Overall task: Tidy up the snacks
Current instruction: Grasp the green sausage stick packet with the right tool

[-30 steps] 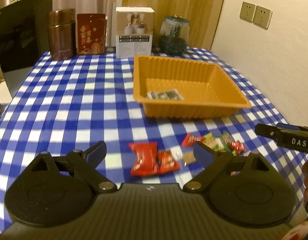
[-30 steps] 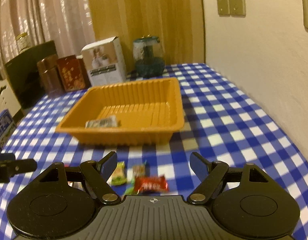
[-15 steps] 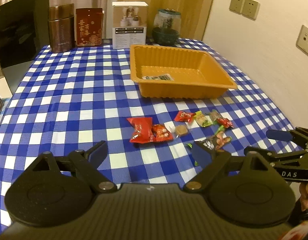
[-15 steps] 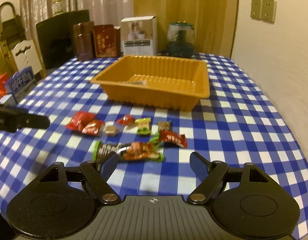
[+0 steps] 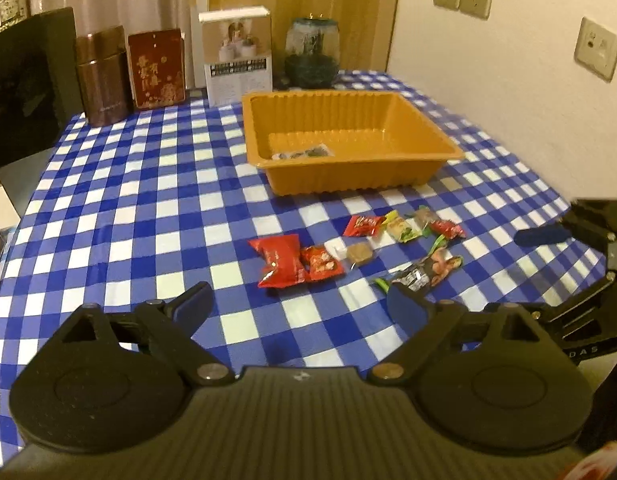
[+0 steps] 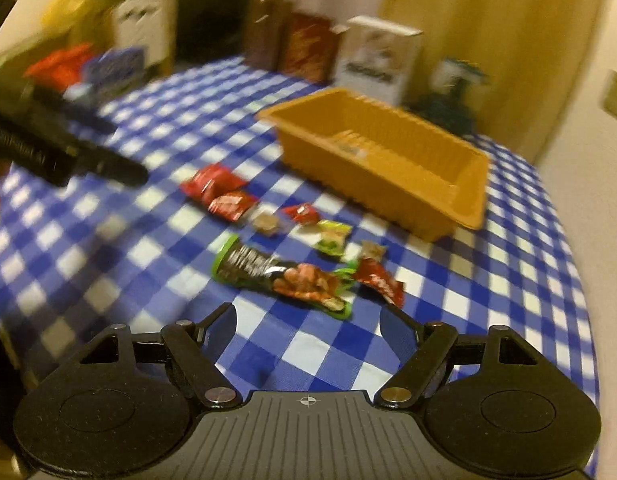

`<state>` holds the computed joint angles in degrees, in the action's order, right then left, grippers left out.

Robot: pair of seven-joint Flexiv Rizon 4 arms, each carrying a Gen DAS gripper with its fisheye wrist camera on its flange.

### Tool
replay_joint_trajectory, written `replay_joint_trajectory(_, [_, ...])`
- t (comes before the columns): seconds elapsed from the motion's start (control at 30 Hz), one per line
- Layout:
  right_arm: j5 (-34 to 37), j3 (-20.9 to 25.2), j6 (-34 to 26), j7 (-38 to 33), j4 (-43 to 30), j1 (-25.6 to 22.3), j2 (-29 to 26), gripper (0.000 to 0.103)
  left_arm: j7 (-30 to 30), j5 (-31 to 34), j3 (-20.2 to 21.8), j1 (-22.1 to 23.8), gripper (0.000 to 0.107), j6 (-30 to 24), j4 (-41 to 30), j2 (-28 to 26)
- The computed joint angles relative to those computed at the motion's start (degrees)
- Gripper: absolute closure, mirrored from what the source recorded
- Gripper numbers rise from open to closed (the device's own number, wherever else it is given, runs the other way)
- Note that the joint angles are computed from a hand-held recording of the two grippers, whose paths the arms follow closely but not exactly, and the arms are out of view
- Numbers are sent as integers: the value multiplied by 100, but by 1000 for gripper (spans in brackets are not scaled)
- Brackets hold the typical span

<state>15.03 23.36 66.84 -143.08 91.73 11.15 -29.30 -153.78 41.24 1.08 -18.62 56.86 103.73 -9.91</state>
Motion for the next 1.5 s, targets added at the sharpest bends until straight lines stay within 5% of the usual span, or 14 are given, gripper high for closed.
replay_joint_trajectory(0.33, [-593, -24, -1053, -1699, -1009, 177, -702, 36, 377, -476, 54, 113, 14, 122, 16, -132])
replay_joint_trajectory(0.6, [-818, -276, -1783, -1908, -1683, 536, -1128, 52, 246, -585, 131, 114, 14, 233, 71, -145])
replay_joint_trajectory(1.03, [-740, -648, -2068, -147, -1554, 781, -831, 70, 918, -954, 118, 215, 14, 278, 118, -179])
replay_joint_trajectory(1.27, [-614, -691, -2185, 765, -1305, 711, -570, 72, 1144, -1002, 135, 235, 14, 217, 71, -181])
replay_joint_trajectory(1.5, [-475, -536, -1918, 701, -1112, 553, -502, 71, 1410, -1082, 142, 242, 14, 224, 0, -304])
